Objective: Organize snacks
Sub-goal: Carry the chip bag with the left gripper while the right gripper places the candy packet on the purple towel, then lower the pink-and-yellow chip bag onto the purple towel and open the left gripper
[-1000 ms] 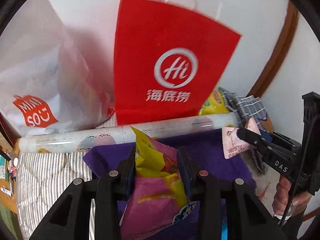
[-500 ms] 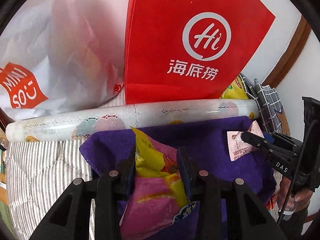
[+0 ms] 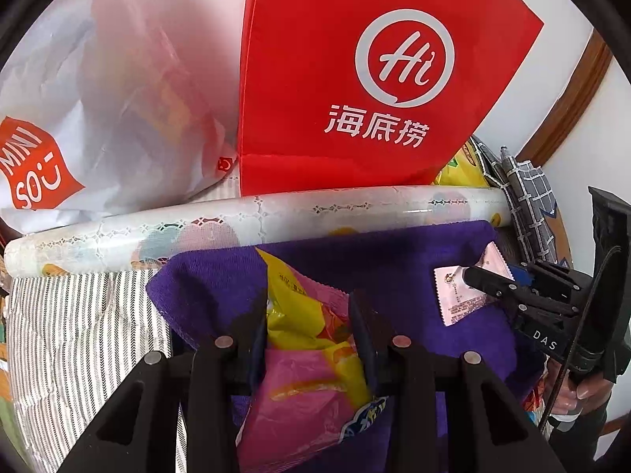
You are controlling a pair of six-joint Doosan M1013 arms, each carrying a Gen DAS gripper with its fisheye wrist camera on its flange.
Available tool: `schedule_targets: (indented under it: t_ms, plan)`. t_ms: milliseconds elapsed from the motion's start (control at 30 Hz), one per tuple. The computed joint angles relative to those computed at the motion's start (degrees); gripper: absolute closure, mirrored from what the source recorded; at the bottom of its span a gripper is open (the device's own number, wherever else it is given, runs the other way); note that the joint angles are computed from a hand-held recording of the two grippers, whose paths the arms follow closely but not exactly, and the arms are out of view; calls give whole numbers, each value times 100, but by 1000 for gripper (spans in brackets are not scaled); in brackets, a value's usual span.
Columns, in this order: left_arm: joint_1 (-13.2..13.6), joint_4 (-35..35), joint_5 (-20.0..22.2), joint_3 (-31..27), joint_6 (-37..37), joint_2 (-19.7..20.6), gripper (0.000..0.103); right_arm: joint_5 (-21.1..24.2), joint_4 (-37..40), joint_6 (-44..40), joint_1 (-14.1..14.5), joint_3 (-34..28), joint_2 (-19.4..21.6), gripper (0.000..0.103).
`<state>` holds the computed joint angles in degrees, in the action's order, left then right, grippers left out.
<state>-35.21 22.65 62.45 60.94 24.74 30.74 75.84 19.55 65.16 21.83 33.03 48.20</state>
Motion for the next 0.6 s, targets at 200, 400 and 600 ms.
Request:
schedule_targets:
  t_ms: [200, 400, 600]
  plan:
    - [18, -85, 89, -39, 30, 27, 66, -123, -395, 151, 79, -20, 12, 74]
    - [22, -134, 79, -47, 98, 36, 66, -307, -428, 264, 60, 43, -70, 53]
    - [15, -124, 30, -27, 129, 17, 66, -480, -267, 304, -5, 157, -203, 51]
